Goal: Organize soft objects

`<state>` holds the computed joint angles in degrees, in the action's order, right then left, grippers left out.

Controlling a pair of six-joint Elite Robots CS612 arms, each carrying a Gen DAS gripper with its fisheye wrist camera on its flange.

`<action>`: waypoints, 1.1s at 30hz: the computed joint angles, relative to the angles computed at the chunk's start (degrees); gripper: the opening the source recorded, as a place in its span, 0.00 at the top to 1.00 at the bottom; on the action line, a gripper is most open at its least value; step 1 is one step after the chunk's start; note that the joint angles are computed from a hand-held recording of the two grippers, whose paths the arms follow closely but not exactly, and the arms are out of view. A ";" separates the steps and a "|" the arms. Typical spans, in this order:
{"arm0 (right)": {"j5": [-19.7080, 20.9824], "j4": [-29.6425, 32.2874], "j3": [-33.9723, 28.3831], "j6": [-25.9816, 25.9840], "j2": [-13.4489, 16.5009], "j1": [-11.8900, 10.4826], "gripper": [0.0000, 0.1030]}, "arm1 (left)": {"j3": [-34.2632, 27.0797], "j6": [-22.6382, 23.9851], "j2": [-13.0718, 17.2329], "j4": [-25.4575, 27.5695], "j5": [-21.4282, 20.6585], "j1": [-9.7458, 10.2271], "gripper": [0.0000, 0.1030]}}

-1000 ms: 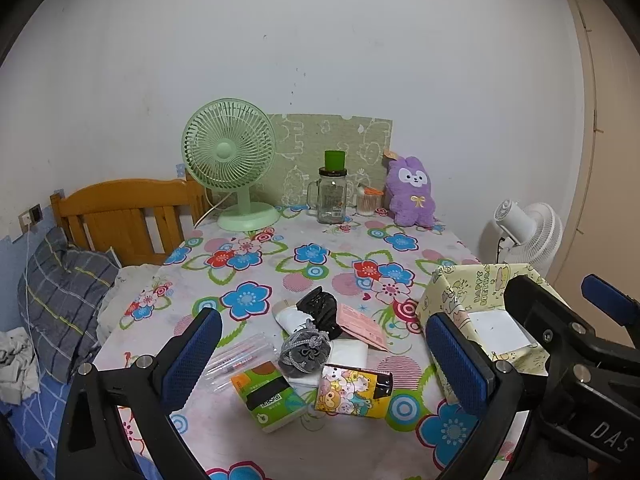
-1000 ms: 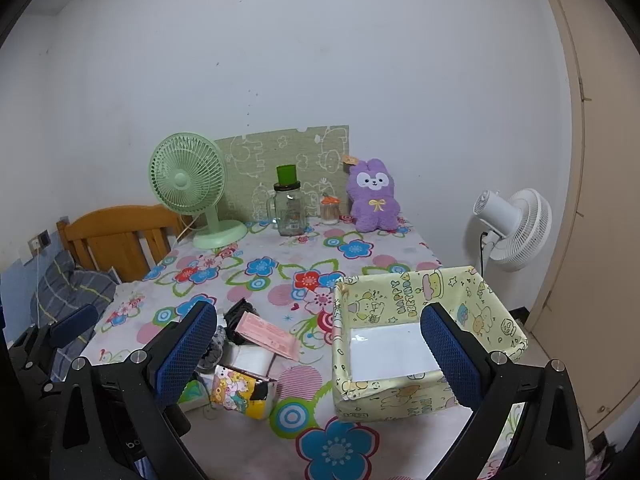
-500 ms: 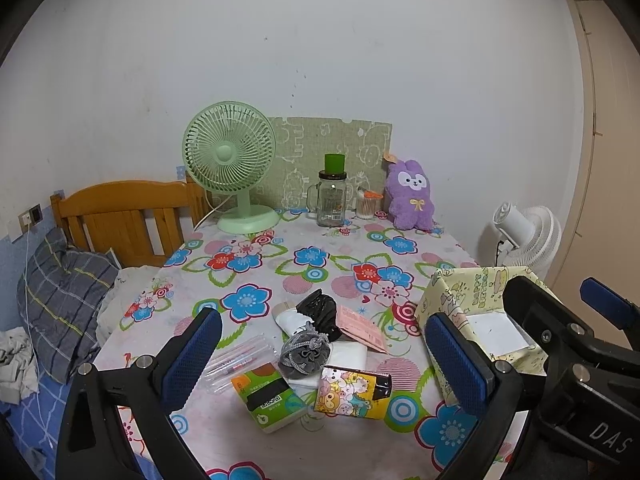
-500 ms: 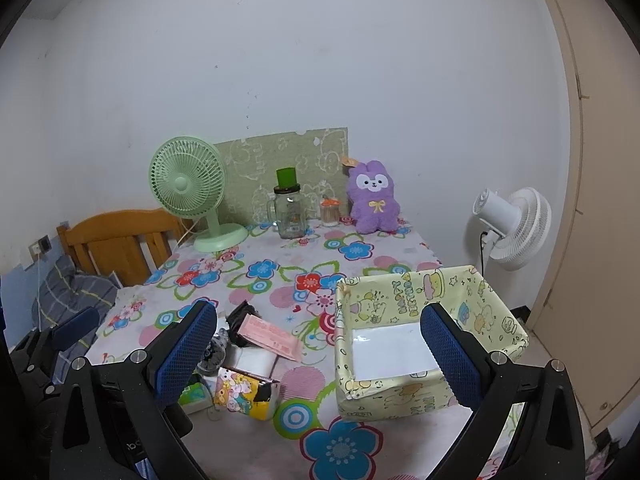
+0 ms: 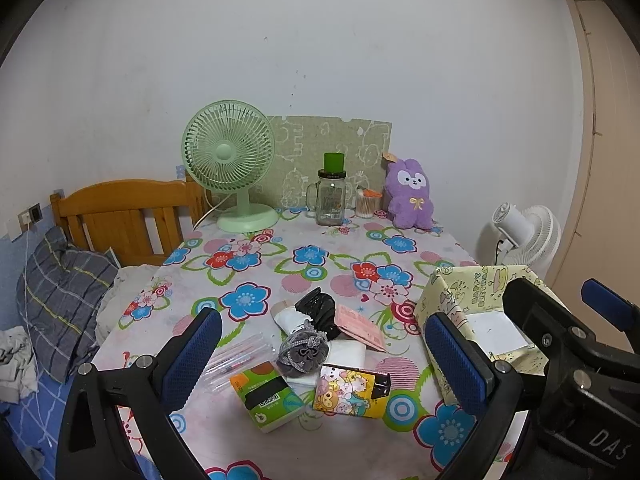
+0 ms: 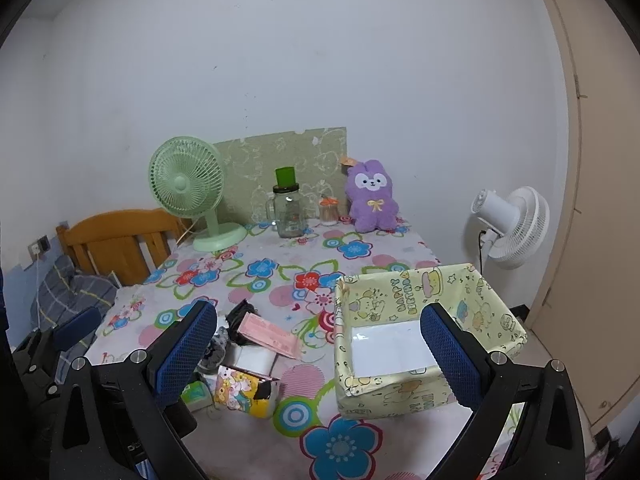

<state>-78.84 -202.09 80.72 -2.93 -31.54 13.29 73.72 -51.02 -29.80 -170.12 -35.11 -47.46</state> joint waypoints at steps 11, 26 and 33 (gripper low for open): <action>-0.03 0.18 -0.09 -0.52 0.03 0.09 0.00 | 0.10 -0.12 0.00 -0.04 -0.10 0.04 0.01; -1.39 1.20 -0.45 -0.71 0.30 0.51 0.00 | -0.01 -0.95 0.16 1.23 -0.15 0.16 0.01; -2.37 0.57 -0.42 0.71 0.54 0.70 0.00 | 0.35 -0.81 0.04 0.61 -0.53 0.27 0.02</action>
<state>-81.21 -201.52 80.30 -2.22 -31.00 13.99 74.07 -51.83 -29.75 -169.51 -35.64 -47.19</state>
